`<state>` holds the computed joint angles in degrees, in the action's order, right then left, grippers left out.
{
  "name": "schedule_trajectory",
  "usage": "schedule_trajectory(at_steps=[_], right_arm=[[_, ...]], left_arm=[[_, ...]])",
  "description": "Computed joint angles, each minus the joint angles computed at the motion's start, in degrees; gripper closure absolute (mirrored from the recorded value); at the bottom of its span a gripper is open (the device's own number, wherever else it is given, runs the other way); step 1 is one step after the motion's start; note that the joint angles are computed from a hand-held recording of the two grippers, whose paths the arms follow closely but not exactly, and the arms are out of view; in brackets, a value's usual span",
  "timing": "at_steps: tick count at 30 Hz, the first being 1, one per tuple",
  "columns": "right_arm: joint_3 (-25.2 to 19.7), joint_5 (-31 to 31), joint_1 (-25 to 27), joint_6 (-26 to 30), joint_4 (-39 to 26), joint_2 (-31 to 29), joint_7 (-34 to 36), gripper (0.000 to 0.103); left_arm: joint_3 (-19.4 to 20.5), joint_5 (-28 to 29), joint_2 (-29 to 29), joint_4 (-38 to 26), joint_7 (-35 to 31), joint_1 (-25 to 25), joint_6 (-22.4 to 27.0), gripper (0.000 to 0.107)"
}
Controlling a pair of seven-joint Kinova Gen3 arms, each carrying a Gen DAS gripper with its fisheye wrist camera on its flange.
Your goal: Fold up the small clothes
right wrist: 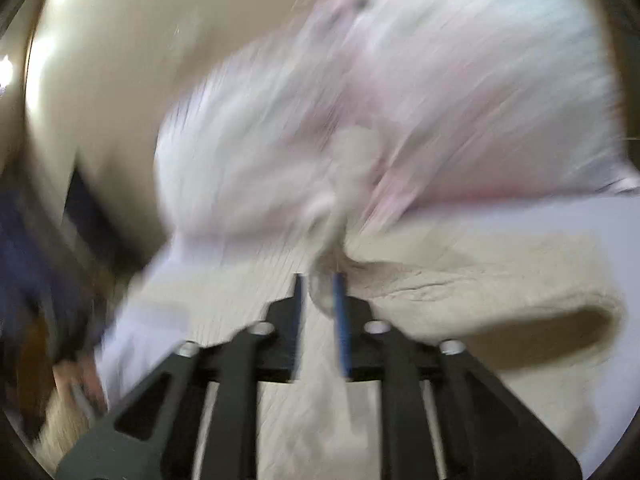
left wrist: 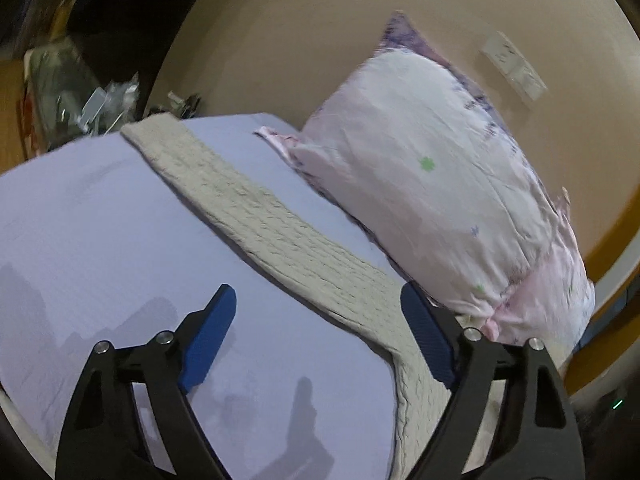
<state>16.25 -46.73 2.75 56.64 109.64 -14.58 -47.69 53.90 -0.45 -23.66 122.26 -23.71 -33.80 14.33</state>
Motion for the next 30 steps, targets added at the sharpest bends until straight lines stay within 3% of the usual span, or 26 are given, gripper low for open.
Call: schedule_trajectory(at_steps=[2, 3, 5, 7, 11, 15, 17, 19, 21, 23, 26, 30], right_arm=[[-2.4, 1.7, -3.0, -2.1, 3.2, -0.9, -2.1, 0.067], [-2.0, 1.2, -3.7, -2.8, 5.0, -2.5, -2.3, 0.061], [1.3, -2.3, -4.5, -2.5, 8.7, -6.1, 0.1, 0.037], [2.7, -3.8, -3.3, -2.3, 11.2, -9.0, 1.6, 0.031], [6.0, -3.1, -3.8, -1.4, 15.4, -12.9, 1.3, 0.028], [8.7, -3.6, -6.2, -0.1, 18.5, -14.1, 1.1, 0.027], [7.6, -3.1, -6.5, -0.6, 19.5, -14.3, 0.5, 0.027], [6.9, -2.0, -6.4, -0.6, 20.2, -15.4, -0.1, 0.027], [6.3, -0.9, -6.3, -1.4, 21.3, -17.6, -0.7, 0.027], [5.4, 0.8, -5.9, -2.6, 21.8, -20.1, -1.9, 0.023], [6.6, 3.5, -6.6, -3.9, 22.5, -22.7, -3.6, 0.022], [9.9, 6.9, -7.4, -5.2, 22.9, -25.4, -5.6, 0.022]], left_arm=[[-1.8, 0.3, 2.0, 0.3, -0.2, 0.9, -0.6, 0.028], [-3.1, 0.3, 3.2, 0.4, -0.2, 1.7, -1.0, 0.029], [-6.8, 0.4, 5.8, 1.0, 0.4, 4.1, -2.6, 0.033], [-10.2, 0.6, 8.1, 1.5, 1.9, 5.8, -3.9, 0.036], [-15.8, -1.6, 13.3, 0.9, 5.0, 8.7, -4.7, 0.045], [-24.7, -10.4, 18.1, -0.9, 14.2, 17.0, -3.3, 0.047], [-27.9, -14.2, 19.6, -0.9, 18.9, 19.8, -4.3, 0.053], [-26.8, -18.6, 20.4, -1.5, 23.5, 18.5, -4.0, 0.057], [-22.3, -23.2, 21.2, -2.5, 28.2, 14.4, -2.6, 0.066], [-17.0, -27.8, 22.9, -4.5, 32.7, 10.7, 0.7, 0.100], [-10.0, -34.8, 22.6, -6.8, 38.1, 6.7, 4.2, 0.101], [-8.3, -44.2, 23.8, -14.2, 38.7, 13.7, 7.7, 0.102]])
